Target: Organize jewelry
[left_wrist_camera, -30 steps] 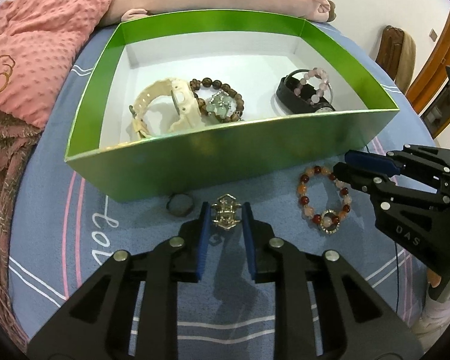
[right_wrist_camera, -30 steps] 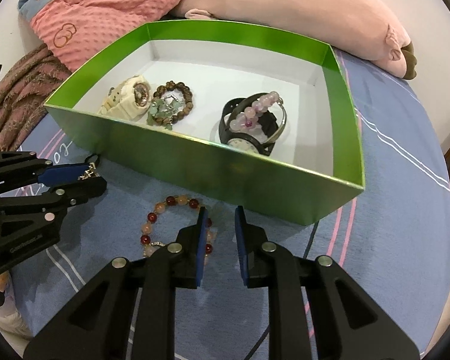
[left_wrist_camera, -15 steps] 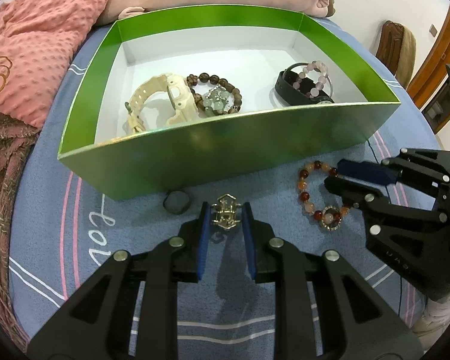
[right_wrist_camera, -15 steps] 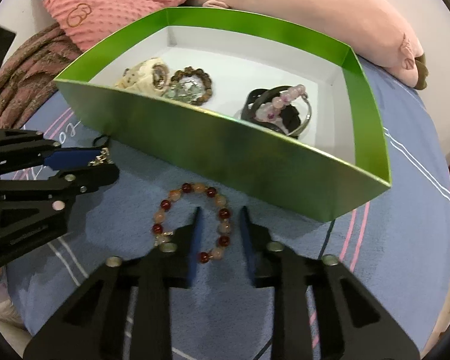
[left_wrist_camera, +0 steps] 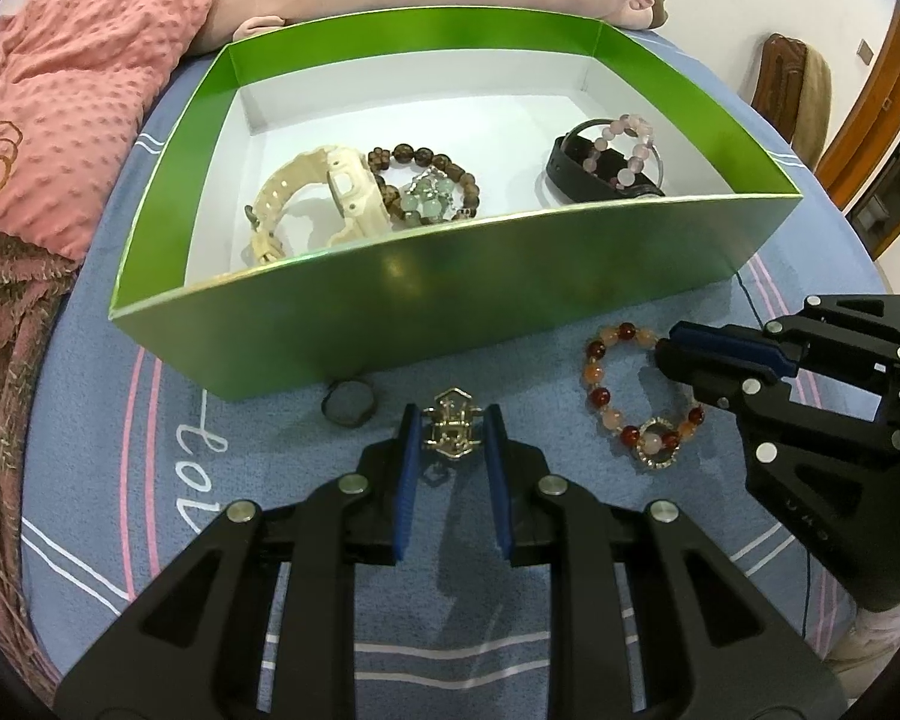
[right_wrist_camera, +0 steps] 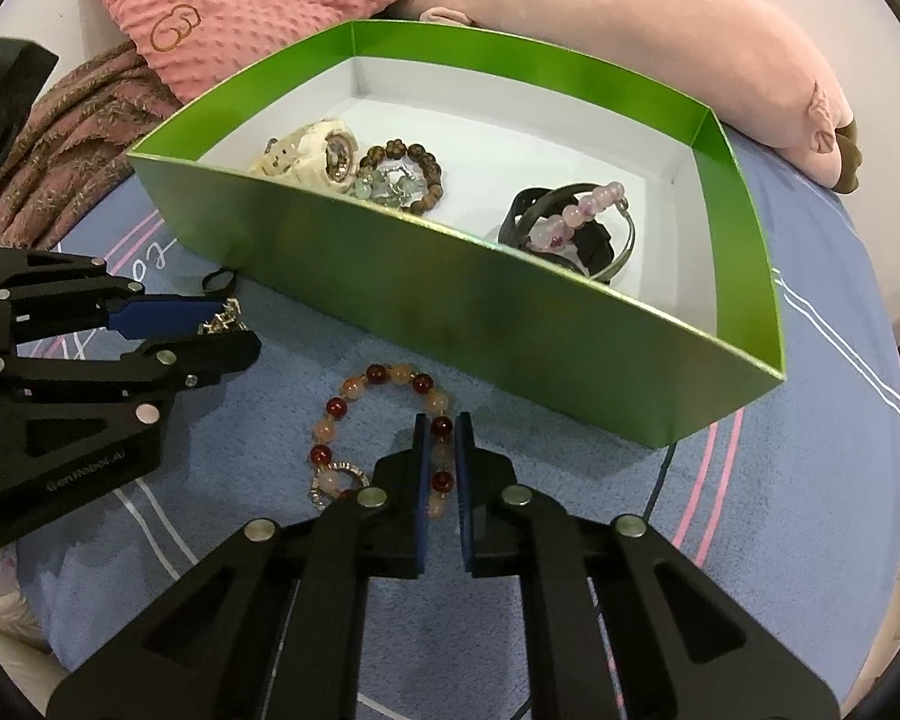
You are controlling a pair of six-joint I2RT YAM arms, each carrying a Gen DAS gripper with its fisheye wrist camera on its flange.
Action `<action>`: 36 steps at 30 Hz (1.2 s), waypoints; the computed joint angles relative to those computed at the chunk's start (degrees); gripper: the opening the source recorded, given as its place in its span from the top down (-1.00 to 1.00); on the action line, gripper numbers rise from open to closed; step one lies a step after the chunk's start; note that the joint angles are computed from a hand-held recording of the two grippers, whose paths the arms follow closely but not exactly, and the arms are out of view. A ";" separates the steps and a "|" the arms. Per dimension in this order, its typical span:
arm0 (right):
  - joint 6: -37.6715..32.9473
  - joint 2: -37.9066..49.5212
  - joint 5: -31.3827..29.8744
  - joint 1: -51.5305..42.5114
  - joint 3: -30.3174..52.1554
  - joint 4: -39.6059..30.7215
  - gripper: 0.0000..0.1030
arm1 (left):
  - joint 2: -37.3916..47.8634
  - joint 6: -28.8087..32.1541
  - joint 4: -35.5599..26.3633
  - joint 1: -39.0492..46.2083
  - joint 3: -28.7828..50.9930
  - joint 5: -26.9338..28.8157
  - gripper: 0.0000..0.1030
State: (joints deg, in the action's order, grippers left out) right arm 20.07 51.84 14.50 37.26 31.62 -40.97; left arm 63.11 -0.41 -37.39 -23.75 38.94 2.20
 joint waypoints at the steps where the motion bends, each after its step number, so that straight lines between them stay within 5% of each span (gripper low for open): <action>1: 0.18 -0.27 0.10 0.21 0.07 -0.26 0.85 | -0.06 -0.16 -0.06 -0.28 0.01 -0.15 0.59; 36: -1.23 -3.27 -3.21 -3.50 -0.08 -0.71 0.83 | -0.64 -0.92 -0.04 -3.02 -0.26 -2.85 0.59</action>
State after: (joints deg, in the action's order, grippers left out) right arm 18.84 48.57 11.29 33.76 31.54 -41.68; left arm 62.47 -1.33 -37.43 -26.77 38.68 -0.64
